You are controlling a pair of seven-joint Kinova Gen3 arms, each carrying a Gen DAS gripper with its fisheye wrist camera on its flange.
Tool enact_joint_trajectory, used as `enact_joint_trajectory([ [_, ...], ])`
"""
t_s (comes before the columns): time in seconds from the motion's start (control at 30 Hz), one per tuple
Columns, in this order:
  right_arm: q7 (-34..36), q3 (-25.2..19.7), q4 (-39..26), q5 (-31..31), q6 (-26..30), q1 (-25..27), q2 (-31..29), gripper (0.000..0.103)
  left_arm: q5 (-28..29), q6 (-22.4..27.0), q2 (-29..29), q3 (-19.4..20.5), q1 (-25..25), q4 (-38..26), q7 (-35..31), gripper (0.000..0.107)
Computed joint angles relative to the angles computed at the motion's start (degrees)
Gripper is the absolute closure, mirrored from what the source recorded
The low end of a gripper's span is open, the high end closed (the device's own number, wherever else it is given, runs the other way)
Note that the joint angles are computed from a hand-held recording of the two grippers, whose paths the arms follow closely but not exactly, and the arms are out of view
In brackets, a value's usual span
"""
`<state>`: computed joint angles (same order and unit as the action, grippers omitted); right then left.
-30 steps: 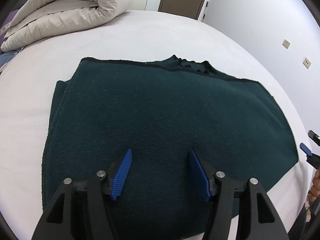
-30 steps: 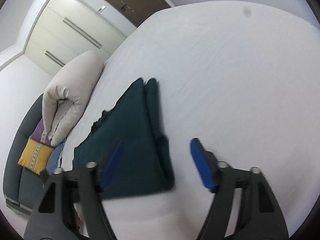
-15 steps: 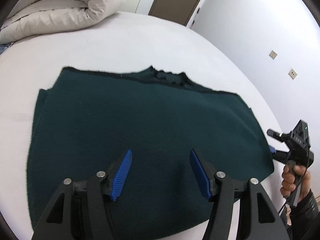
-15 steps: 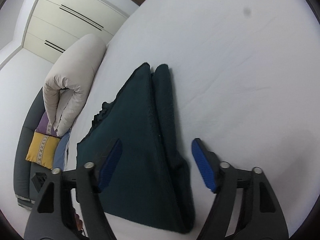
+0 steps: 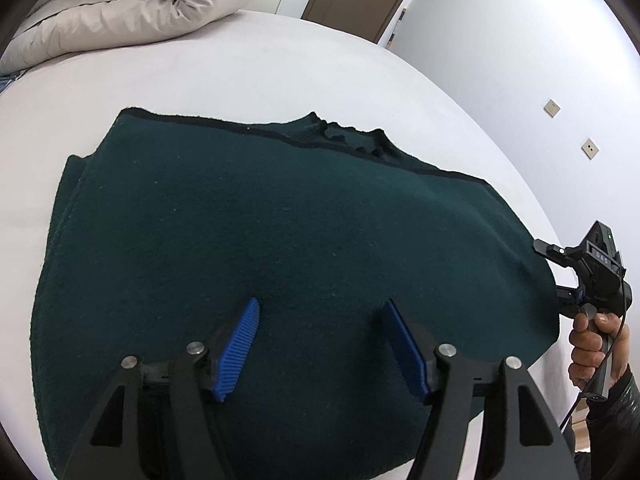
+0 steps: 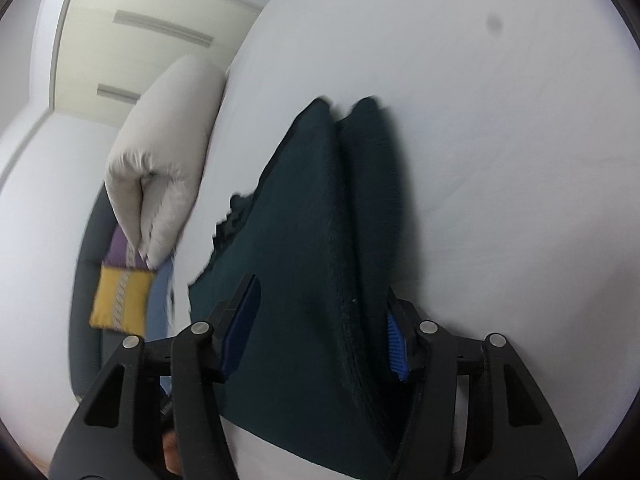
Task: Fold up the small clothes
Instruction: 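Grasp the folded sweater edge with the right gripper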
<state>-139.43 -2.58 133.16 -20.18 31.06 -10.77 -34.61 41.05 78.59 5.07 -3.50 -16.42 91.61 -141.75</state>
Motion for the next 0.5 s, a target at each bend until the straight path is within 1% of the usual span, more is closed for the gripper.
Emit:
enact_joint_trajectory([
  [0.03, 0.3, 0.1, -0.3, 0.2, 0.2, -0.2, 0.9, 0.05, 0.0, 0.0, 0.1, 0.0, 0.0, 0.0, -0.4, 0.04],
  [0.1, 0.9, 1.3, -0.1, -0.1, 0.3, -1.0, 2.0, 0.061, 0.2, 0.3, 0.4, 0.0, -0.2, -0.1, -0.7, 0.04],
  [0.13, 1.6, 2.6, 0.4, -0.6, -0.1, -1.7, 2.4, 0.073, 0.3, 0.4, 0.6, 0.0, -0.2, -0.2, -0.5, 0.04],
  [0.17, 1.9, 3.5, 1.0, -1.3, -0.5, -2.1, 2.4, 0.08, 0.3, 0.6, 0.8, 0.1, -0.2, -0.4, -0.3, 0.04],
  [0.23, 2.2, 3.9, 2.1, -2.4, -1.8, -2.3, 2.0, 0.084, 0.4, 1.0, 1.1, 0.2, -0.3, -0.7, -0.1, 0.04],
  [0.3, 1.0, 1.6, 1.8, -1.7, -2.0, -0.3, 2.3, 0.086, 0.5, 1.4, 1.4, 0.3, -0.6, -1.0, -0.1, 0.04],
  [0.37, -1.5, -2.0, 1.0, -0.4, -1.7, 2.8, 2.7, 0.088, 0.9, 1.9, 1.7, 0.3, -0.8, -1.2, -0.1, 0.04],
  [0.43, -3.9, -4.4, 0.4, 1.2, -1.1, 5.2, 2.2, 0.09, 1.3, 2.6, 2.2, 0.3, -1.3, -1.4, -0.2, 0.04],
  [0.5, -6.1, -7.0, -1.3, 3.7, 1.2, 7.7, 2.4, 0.091, 1.6, 3.0, 2.3, 0.3, -1.6, -1.4, -0.5, 0.04],
])
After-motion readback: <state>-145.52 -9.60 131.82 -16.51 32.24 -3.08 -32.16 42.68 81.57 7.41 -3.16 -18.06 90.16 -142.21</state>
